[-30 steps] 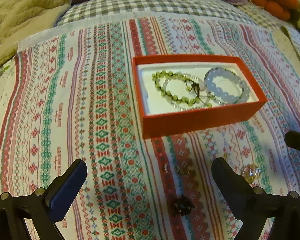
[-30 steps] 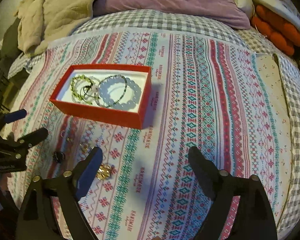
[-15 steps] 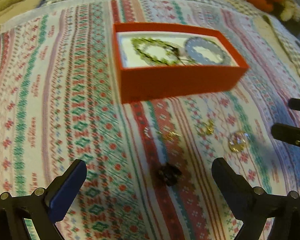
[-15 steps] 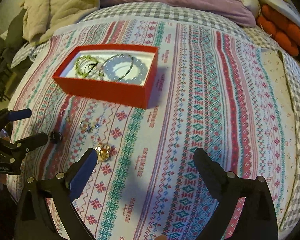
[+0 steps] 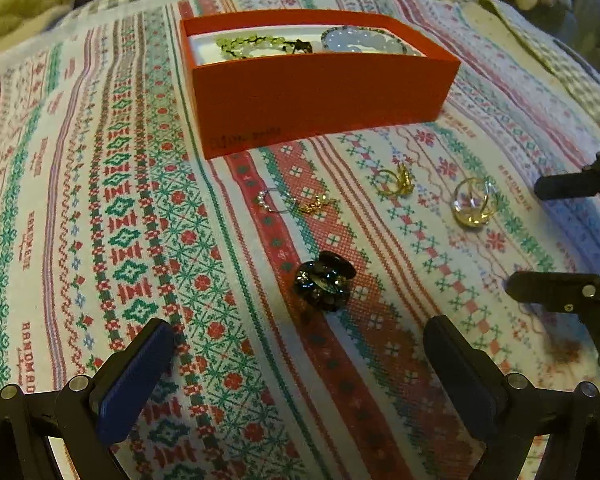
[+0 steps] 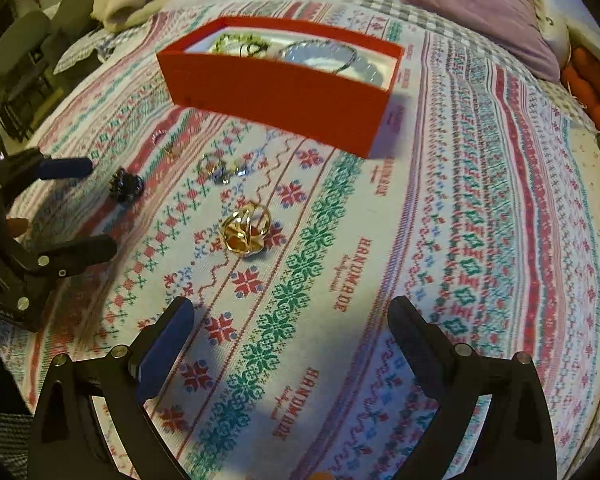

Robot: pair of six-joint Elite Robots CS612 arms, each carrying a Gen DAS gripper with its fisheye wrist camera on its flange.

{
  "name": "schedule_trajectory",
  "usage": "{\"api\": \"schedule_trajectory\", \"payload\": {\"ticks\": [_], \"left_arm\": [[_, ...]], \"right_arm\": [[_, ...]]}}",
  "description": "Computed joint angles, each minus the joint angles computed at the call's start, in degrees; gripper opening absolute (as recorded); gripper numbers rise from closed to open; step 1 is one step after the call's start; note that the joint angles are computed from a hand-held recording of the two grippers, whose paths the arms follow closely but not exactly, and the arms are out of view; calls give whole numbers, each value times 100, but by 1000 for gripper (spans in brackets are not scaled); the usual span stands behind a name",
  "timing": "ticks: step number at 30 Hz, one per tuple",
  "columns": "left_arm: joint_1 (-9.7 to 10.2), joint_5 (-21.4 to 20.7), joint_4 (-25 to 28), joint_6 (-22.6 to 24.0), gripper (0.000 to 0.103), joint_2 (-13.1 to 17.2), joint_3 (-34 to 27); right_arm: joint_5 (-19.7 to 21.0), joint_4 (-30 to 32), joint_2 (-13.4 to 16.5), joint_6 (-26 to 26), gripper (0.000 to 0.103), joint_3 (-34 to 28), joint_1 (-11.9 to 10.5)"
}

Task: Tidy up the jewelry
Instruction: 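Move both tools back toward the remaining gold jewelry and black hair tie, then grasp the black hair tie with the left tool while the right tool grasps the gold ring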

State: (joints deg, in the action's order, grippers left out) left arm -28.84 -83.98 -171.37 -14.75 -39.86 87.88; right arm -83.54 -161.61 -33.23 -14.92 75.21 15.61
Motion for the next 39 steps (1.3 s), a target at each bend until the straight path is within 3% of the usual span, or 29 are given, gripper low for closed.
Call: {"api": "schedule_trajectory", "payload": {"ticks": [4,17,20,25,31,34,39], "left_arm": [[-35,177,-149,165,102,54,11],[-26,257,-138,256,101,123,-109],[-15,231,-233,270,86,115,-102],[17,148,-329,305,64,119,-123],[18,20,-329,393,47,116,-138],[31,-126,-335,429,32,113,-146],[20,-198,-306,539,23,113,-156]], "right_arm": [[28,-429,87,21,103,37,9],[-78,-606,212,-164,103,-134,44],[6,-638,224,-217,102,-164,39],[122,-542,229,-279,91,-240,41],[232,-424,246,-350,76,-324,57],[301,-375,247,-346,65,-352,58],[423,-279,244,-398,46,-385,64]]}}
